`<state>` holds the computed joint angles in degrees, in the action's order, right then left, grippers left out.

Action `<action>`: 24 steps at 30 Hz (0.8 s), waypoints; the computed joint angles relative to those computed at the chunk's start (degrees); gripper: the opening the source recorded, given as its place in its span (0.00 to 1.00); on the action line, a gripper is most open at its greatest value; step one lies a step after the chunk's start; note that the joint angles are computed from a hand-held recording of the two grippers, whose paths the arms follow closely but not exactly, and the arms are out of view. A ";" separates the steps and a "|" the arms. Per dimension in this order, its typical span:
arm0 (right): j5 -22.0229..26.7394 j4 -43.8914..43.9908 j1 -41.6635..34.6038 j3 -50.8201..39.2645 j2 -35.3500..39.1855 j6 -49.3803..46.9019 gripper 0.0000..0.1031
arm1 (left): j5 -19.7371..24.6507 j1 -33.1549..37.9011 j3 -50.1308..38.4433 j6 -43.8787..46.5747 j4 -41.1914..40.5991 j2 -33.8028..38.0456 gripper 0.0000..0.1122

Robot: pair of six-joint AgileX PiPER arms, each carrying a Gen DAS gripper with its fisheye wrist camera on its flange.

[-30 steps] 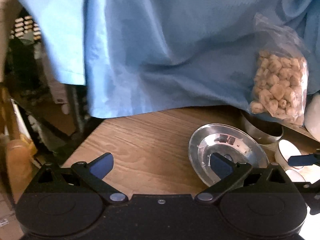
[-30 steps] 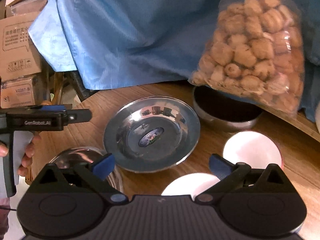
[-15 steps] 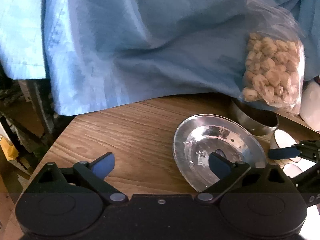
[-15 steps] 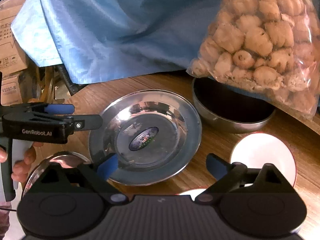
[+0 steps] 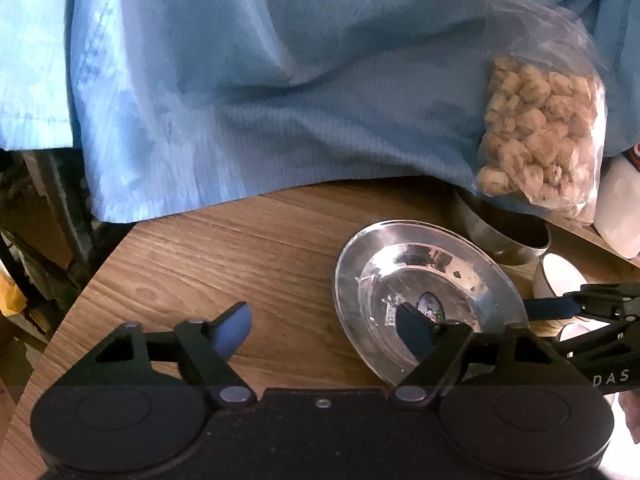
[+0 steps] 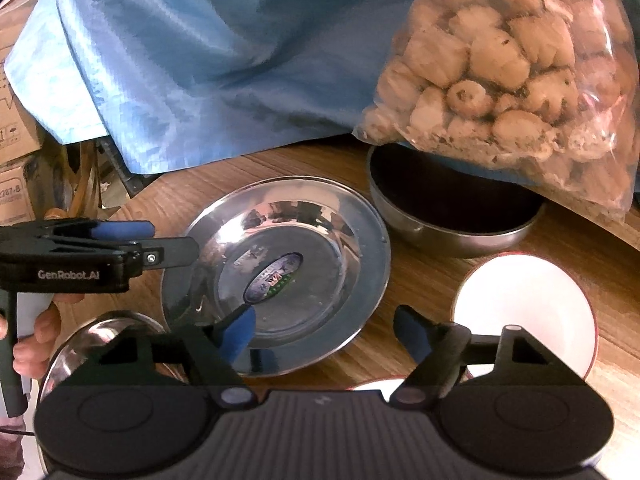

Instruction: Organize plates and bowls

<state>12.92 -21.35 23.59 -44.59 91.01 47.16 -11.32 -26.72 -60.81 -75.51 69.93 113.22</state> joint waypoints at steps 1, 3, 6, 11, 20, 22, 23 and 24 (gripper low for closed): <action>-0.04 0.01 -0.02 0.06 0.01 0.02 0.72 | -0.31 0.12 -0.24 -1.99 1.80 0.17 0.69; 0.22 -1.26 0.12 0.00 0.02 1.35 0.67 | -1.02 0.41 -0.69 -5.95 5.63 0.47 0.63; 0.44 -1.41 0.40 -0.35 0.39 1.70 0.61 | -3.68 1.39 -1.81 -13.99 13.90 1.31 0.45; 1.19 -4.65 0.85 -1.41 1.53 4.68 0.45 | -5.48 1.76 -1.97 -11.73 12.29 2.16 0.28; 1.18 -5.76 1.00 -1.70 1.96 6.35 0.38 | -6.38 1.96 -2.06 -10.15 10.17 2.45 0.19; 1.21 -7.07 1.14 -1.69 1.98 8.05 0.38 | -6.36 1.91 -1.95 -9.12 8.86 2.29 0.18; 1.14 -7.94 1.19 -1.57 1.86 9.03 0.38 | -5.26 1.50 -1.68 -6.43 5.92 2.10 0.18; 0.92 -8.31 1.11 -1.43 1.72 9.51 0.38 | -4.86 1.26 -1.48 -4.72 4.15 1.90 0.18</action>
